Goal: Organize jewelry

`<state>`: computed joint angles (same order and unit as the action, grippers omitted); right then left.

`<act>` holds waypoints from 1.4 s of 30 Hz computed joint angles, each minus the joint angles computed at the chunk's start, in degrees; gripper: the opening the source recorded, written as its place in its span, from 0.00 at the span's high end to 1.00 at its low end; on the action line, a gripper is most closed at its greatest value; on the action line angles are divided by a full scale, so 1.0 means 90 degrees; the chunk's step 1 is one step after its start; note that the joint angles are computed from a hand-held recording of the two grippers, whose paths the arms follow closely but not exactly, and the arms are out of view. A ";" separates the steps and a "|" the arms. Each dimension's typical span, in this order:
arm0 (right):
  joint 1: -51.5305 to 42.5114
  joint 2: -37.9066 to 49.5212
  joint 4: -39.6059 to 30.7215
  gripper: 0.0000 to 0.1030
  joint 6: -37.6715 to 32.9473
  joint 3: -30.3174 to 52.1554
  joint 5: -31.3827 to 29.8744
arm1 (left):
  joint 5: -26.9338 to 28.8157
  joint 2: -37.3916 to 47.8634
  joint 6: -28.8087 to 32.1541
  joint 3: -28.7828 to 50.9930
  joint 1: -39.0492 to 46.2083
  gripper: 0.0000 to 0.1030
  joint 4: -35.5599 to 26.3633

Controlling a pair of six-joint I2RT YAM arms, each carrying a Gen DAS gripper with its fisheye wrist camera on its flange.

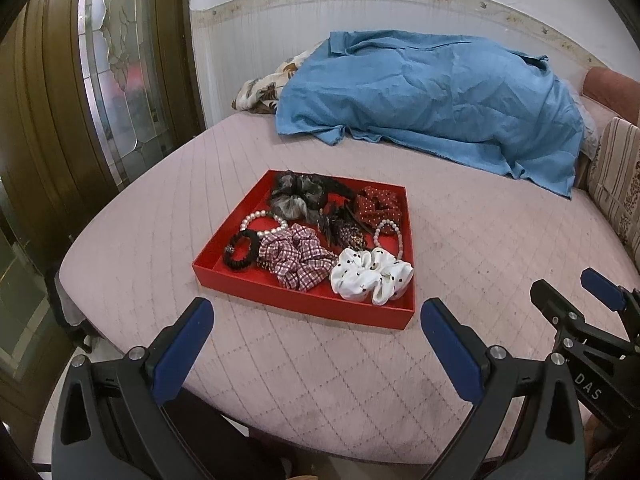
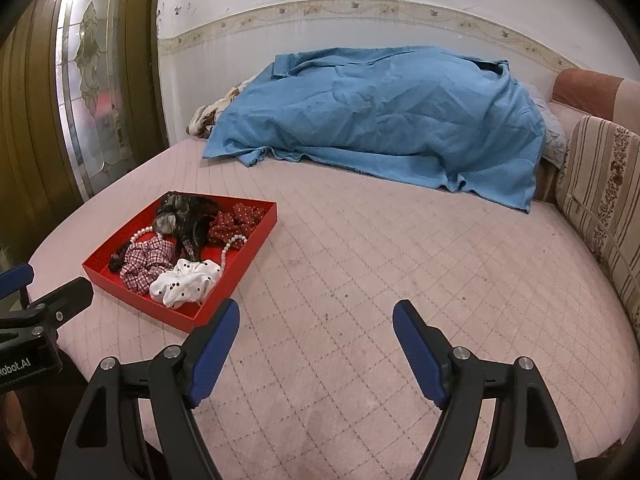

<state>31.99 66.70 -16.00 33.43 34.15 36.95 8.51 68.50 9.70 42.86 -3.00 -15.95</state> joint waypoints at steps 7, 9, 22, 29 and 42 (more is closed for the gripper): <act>0.0017 0.0096 0.0021 0.19 -0.0013 0.0023 -0.0019 | 0.0037 0.0096 -0.0018 0.0031 0.0012 0.00 -0.0052; 0.0018 0.0121 0.0024 0.19 -0.0022 0.0028 -0.0023 | 0.0059 0.0126 -0.0020 0.0043 0.0037 0.00 -0.0053; 0.0051 0.0255 0.0095 0.18 -0.0061 0.0028 0.0020 | 0.0125 0.0230 -0.0003 0.0058 0.0105 0.00 -0.0011; 0.0034 0.0271 0.0119 0.17 -0.0077 0.0028 0.0007 | 0.0124 0.0241 -0.0006 0.0052 0.0112 0.00 -0.0001; 0.0078 0.0336 0.0145 0.16 -0.0063 0.0039 0.0016 | 0.0144 0.0286 -0.0002 0.0097 0.0151 0.00 -0.0016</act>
